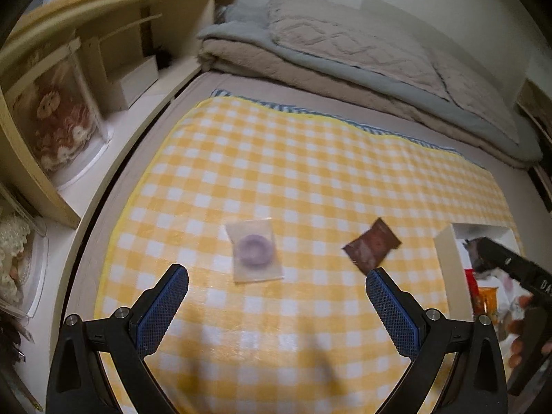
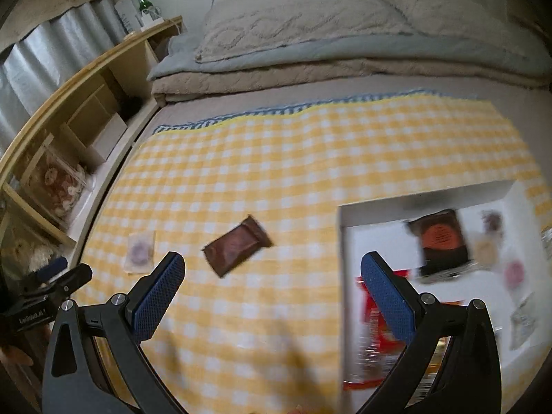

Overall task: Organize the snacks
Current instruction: 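Withdraw both open tools from the tray toward the brown packet and purple ring packet, then grasp the clear purple ring packet with the left tool while the right tool grasps the brown chocolate packet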

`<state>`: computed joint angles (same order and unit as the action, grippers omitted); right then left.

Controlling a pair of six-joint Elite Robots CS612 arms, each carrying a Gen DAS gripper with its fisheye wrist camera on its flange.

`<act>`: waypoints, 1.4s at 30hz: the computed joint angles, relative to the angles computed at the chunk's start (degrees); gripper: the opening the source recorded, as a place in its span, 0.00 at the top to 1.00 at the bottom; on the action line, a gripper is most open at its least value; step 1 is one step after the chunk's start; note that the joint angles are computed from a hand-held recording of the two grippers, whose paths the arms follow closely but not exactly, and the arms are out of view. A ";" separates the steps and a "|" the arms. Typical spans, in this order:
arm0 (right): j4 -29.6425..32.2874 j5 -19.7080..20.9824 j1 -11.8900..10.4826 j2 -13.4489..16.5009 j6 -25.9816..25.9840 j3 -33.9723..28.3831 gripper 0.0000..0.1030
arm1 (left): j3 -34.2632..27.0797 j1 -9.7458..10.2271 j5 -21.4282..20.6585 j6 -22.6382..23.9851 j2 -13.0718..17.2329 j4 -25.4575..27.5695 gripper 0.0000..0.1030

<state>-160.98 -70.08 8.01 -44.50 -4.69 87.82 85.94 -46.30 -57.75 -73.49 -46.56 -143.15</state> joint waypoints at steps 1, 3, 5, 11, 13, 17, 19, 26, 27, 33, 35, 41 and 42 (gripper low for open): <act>0.69 1.23 0.07 0.52 0.75 -0.40 0.00 | 0.42 0.27 -0.36 -0.25 0.10 -0.74 0.00; 2.39 5.06 0.09 2.13 3.72 -1.41 0.00 | 0.82 0.85 -1.16 -0.67 0.41 -1.75 0.00; 3.27 9.23 -0.06 3.55 6.55 -2.13 0.00 | 1.31 1.36 -1.72 -0.97 0.73 -2.94 0.00; 5.96 15.31 0.49 7.89 14.37 -5.17 0.00 | 2.34 2.39 -1.69 0.02 2.18 -7.59 0.01; 6.69 15.76 0.71 8.99 15.81 -6.30 0.00 | 2.44 2.64 -2.13 -0.23 2.84 -8.72 0.04; 7.46 15.02 1.23 11.35 17.82 -9.37 0.01 | 2.41 3.19 -2.54 -0.80 4.08 -10.48 0.06; 6.29 14.80 1.42 12.56 18.78 -10.99 0.01 | 2.10 3.43 -2.87 -0.50 4.75 -11.39 0.07; 9.04 15.11 2.10 15.86 16.80 -17.51 0.05 | -0.12 3.98 -3.62 1.62 6.83 -12.52 0.09; 9.85 15.19 2.24 16.26 15.93 -18.44 0.05 | -0.47 4.07 -3.79 1.87 7.09 -12.43 0.10; 14.83 8.02 4.28 16.63 5.20 -21.43 0.16 | -3.93 4.71 -3.46 -0.41 8.42 -4.10 0.18; 15.40 3.72 5.20 16.24 2.81 -21.32 0.26 | -4.99 4.93 -3.41 -1.95 8.87 -1.33 0.20; 14.54 -8.08 7.70 14.49 -1.83 -18.54 0.29 | -7.88 5.24 -3.49 -4.02 10.12 4.62 0.21; 14.26 -8.84 7.81 14.33 -2.31 -18.06 0.29 | -8.20 5.12 -3.37 -4.12 10.17 5.51 0.21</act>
